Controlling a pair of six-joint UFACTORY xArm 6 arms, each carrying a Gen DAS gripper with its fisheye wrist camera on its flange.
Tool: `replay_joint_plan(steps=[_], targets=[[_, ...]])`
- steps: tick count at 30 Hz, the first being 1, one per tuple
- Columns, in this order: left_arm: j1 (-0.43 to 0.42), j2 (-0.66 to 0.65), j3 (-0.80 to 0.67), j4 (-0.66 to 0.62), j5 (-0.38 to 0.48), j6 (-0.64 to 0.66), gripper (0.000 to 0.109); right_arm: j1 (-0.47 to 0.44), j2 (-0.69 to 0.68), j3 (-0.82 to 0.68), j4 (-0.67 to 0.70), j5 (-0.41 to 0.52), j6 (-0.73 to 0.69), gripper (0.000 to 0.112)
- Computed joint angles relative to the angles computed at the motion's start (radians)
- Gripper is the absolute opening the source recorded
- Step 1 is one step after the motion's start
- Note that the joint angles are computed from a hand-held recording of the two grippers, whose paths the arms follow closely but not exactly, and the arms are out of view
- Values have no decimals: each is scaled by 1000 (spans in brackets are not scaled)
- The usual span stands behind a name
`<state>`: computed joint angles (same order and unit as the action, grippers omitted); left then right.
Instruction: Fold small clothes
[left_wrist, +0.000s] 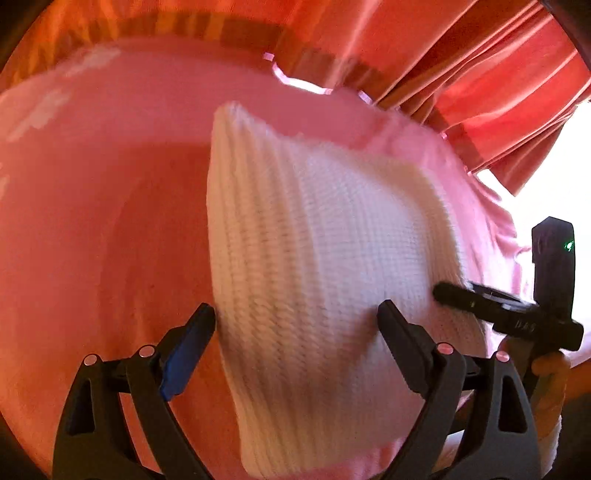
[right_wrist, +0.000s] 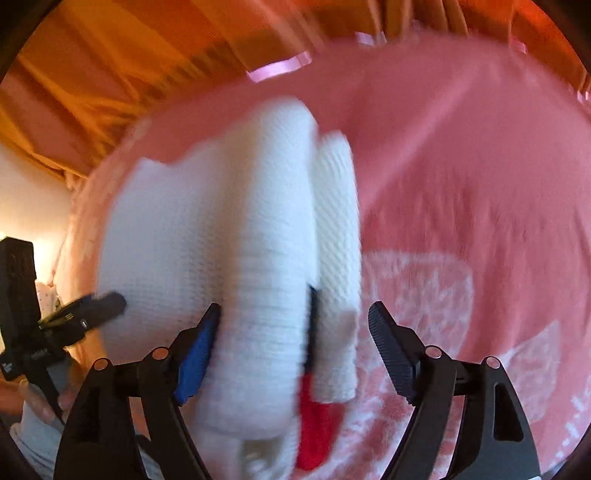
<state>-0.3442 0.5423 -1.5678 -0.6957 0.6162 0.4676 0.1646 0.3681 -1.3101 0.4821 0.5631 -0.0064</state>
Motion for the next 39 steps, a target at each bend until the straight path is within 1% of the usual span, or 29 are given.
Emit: replay_joint_plan(steps=[2, 3, 4, 5, 6, 9, 10, 11, 13, 14, 15, 16, 17, 18, 20, 24, 26, 28, 32, 33, 35, 38, 39], targets=[[5, 37, -35, -34, 20, 36, 91, -14, 20, -1, 140, 16, -75, 87], [8, 53, -46, -73, 27, 67, 93, -19, 26, 1, 188, 20, -103, 89], [14, 66, -61, -106, 44, 91, 93, -19, 25, 9, 242, 1, -147, 93], [18, 79, -75, -129, 58, 98, 96, -15, 26, 12, 254, -11, -167, 94], [20, 86, -82, -160, 65, 113, 97, -9, 17, 24, 238, -20, -162, 94], [19, 104, -111, -163, 81, 127, 97, 10, 20, 26, 182, -56, -120, 94], [19, 107, -116, -168, 85, 137, 97, 20, 18, 27, 163, -65, -97, 91], [18, 110, -121, -170, 87, 143, 95, 28, 21, 20, 154, -71, -82, 79], [22, 115, -134, -179, 105, 157, 82, 37, 33, -2, 220, -58, -125, 65], [22, 126, -155, -177, 121, 145, 75, 42, 42, -14, 233, -54, -119, 58], [29, 128, -165, -188, 142, 142, 67, 42, 40, -17, 256, -48, -132, 53], [32, 128, -168, -197, 151, 145, 63, 41, 41, -23, 270, -44, -138, 45], [33, 125, -168, -196, 153, 146, 56, 32, 30, -14, 277, -41, -149, 40], [33, 115, -161, -191, 150, 149, 49, 33, 17, -4, 272, -51, -140, 39], [30, 89, -143, -192, 135, 168, 44, 39, -10, 18, 250, -79, -125, 36], [31, 29, -101, -205, 130, 214, 42, 75, -88, 59, 274, -161, -143, 35], [32, -9, -78, -216, 120, 242, 42, 92, -124, 76, 251, -199, -123, 35], [38, -59, -49, -241, 109, 285, 42, 116, -175, 101, 216, -256, -99, 35], [51, -182, 17, -317, 72, 405, 42, 157, -253, 135, 106, -366, -10, 35], [56, -207, 26, -332, 69, 426, 42, 169, -273, 137, 58, -402, 32, 35], [69, -259, 42, -364, 63, 470, 42, 188, -295, 117, -39, -445, 109, 35], [98, -329, 41, -407, 52, 537, 42, 206, -292, 41, -232, -466, 237, 35], [107, -346, 33, -424, 43, 559, 43, 211, -285, 14, -258, -466, 249, 35]])
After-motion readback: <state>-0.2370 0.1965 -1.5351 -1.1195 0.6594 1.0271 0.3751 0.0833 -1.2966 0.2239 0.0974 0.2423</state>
